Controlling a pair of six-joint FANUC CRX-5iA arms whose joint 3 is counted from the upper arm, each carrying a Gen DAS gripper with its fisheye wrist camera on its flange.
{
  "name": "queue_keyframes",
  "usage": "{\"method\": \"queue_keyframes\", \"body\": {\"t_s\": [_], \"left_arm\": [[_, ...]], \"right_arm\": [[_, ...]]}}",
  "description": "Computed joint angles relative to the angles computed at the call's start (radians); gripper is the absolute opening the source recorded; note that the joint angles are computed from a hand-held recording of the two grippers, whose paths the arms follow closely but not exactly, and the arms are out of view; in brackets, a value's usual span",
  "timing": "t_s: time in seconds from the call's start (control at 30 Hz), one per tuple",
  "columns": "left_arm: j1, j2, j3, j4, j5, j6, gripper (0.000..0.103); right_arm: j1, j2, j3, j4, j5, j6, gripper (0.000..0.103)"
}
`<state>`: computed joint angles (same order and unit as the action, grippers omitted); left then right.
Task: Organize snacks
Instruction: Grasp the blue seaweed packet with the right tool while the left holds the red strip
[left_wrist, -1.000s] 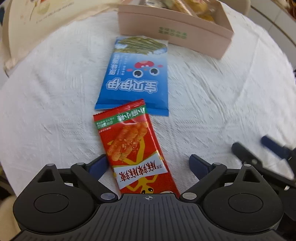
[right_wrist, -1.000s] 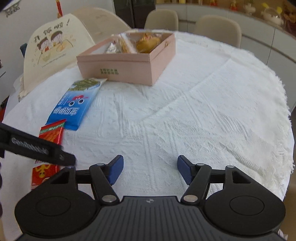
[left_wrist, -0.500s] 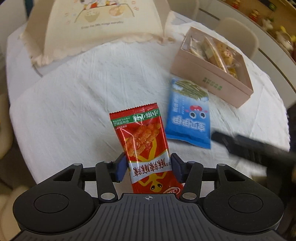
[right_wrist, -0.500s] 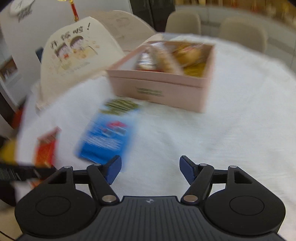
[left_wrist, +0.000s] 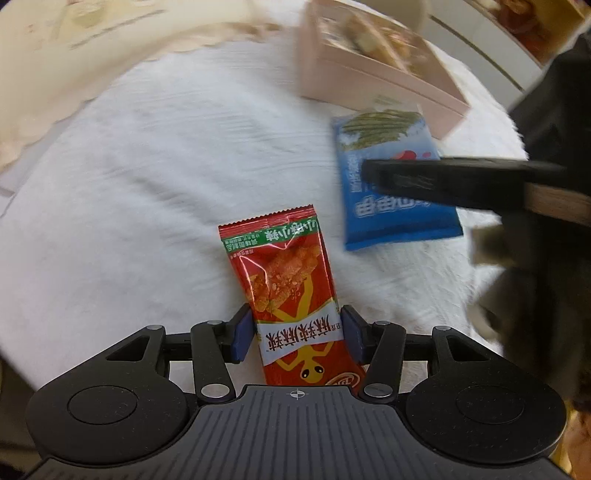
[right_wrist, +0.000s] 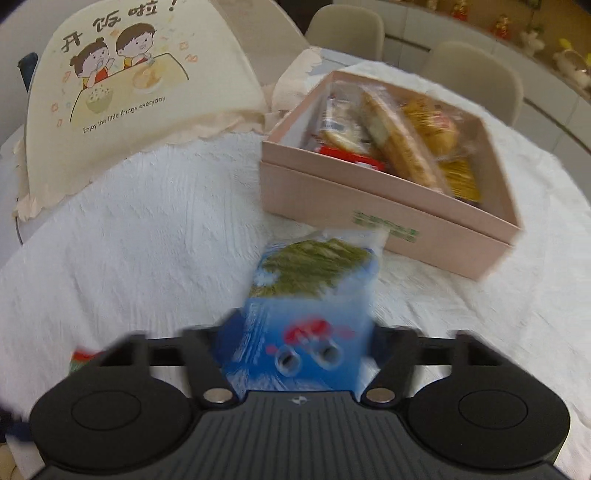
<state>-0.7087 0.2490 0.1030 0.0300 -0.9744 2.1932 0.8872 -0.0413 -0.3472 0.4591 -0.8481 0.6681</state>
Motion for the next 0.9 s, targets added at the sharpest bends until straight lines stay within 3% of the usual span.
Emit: {"method": "queue_keyframes", "body": {"t_s": [0.03,0.13,0.2,0.27,0.33,0.4,0.53,0.63,0.8,0.9], "left_arm": [[0.01,0.007,-0.004,0.034,0.013,-0.049,0.056],[0.036,0.03,-0.011,0.135,0.044,-0.175,0.056],[0.041,0.041,-0.01,0.165,0.055,-0.202,0.056],[0.035,0.041,-0.012,0.162,0.063,-0.181,0.056],[0.032,0.04,-0.013,0.142,0.063,-0.145,0.056],[0.016,0.045,0.016,0.073,0.026,-0.071,0.056],[-0.003,0.051,0.043,0.013,-0.024,-0.015,0.056],[-0.022,0.063,0.081,-0.04,-0.077,0.044,0.056],[-0.06,0.077,0.14,-0.112,-0.133,0.141,0.056],[-0.078,0.075,0.148,-0.132,-0.135,0.183,0.056]], "right_arm": [[0.001,-0.033,-0.007,-0.014,-0.021,-0.02,0.037],[0.012,-0.105,-0.035,-0.001,-0.078,-0.082,0.035],[0.012,-0.134,-0.044,0.005,-0.105,-0.092,0.036],[0.011,-0.151,-0.059,0.008,-0.121,-0.115,0.049],[0.005,-0.159,-0.082,0.026,-0.109,-0.176,0.073],[-0.018,-0.138,-0.088,0.021,-0.084,-0.215,0.075],[-0.065,-0.043,-0.012,-0.111,-0.101,-0.202,0.076],[-0.051,-0.025,-0.011,-0.095,-0.06,-0.224,0.081],[-0.029,0.05,0.012,-0.02,-0.06,-0.095,0.092],[-0.018,0.009,-0.041,0.017,-0.025,-0.001,0.092]]}}
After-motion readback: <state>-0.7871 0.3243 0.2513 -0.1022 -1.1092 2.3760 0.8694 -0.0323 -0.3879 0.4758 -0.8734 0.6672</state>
